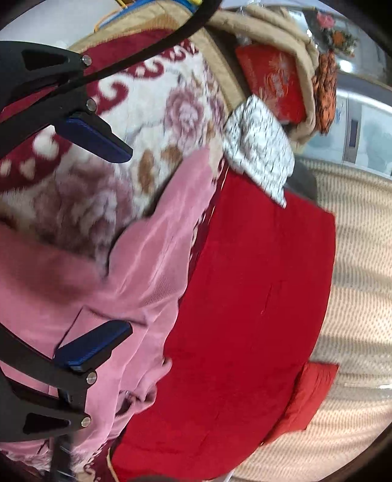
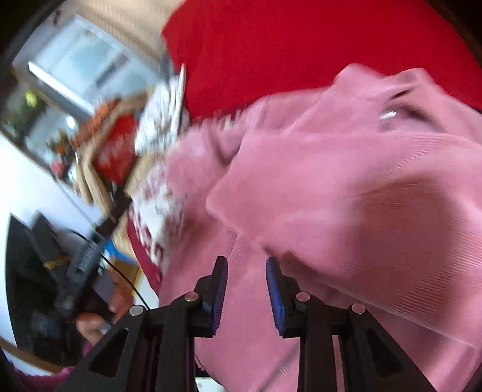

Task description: Fold large clothes

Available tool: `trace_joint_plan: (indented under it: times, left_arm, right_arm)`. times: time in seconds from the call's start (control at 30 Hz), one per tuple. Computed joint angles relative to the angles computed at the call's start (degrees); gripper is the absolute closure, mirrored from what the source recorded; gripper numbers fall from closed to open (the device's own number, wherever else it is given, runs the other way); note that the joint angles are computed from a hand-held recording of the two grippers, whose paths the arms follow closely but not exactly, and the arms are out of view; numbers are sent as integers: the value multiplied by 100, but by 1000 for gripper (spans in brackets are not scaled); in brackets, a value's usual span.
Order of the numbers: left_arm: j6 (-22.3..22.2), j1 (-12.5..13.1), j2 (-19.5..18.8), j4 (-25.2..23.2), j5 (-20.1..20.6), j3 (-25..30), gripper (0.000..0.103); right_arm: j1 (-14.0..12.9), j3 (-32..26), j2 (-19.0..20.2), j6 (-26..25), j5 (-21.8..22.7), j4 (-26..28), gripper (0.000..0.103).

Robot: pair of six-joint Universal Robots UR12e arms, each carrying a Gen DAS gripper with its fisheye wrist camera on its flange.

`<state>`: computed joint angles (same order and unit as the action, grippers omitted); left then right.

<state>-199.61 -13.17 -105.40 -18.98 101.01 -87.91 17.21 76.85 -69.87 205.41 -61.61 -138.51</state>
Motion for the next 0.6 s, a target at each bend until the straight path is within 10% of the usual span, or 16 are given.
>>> trace_joint_plan:
  times: [0.13,0.2,0.37,0.43,0.47,0.53,0.6]
  left_arm:
    - [8,-40,-107,-321,213,182,0]
    - [-250,26,-127,-608,207,267,0]
    - [-802,347,-115,-1154,111,440,0]
    - [-1018,540,-192,-1574,36,679,0]
    - [-1143,631,-248,-1729,4,806,0]
    - [-1367,804,-394,-2046,-94,1068,0]
    - [-1582,990,-550,-2327,-542,1300,0]
  right_arm:
    - [-173,828,-454,910,-975,-1428,73]
    - [-219,937,-510,1061,-1430,-1211,73]
    - [-393,991,-448,1038,-897,-1266,72]
    - [-375,1139,-512,939,-1046,-2097,72]
    - [-331,1200,-545,962,-1120,-2424,67]
    - [-304,1278,-551,1071,-1153,-2934,14]
    - [-257,1341,-557,1273,-1390,-3246,3]
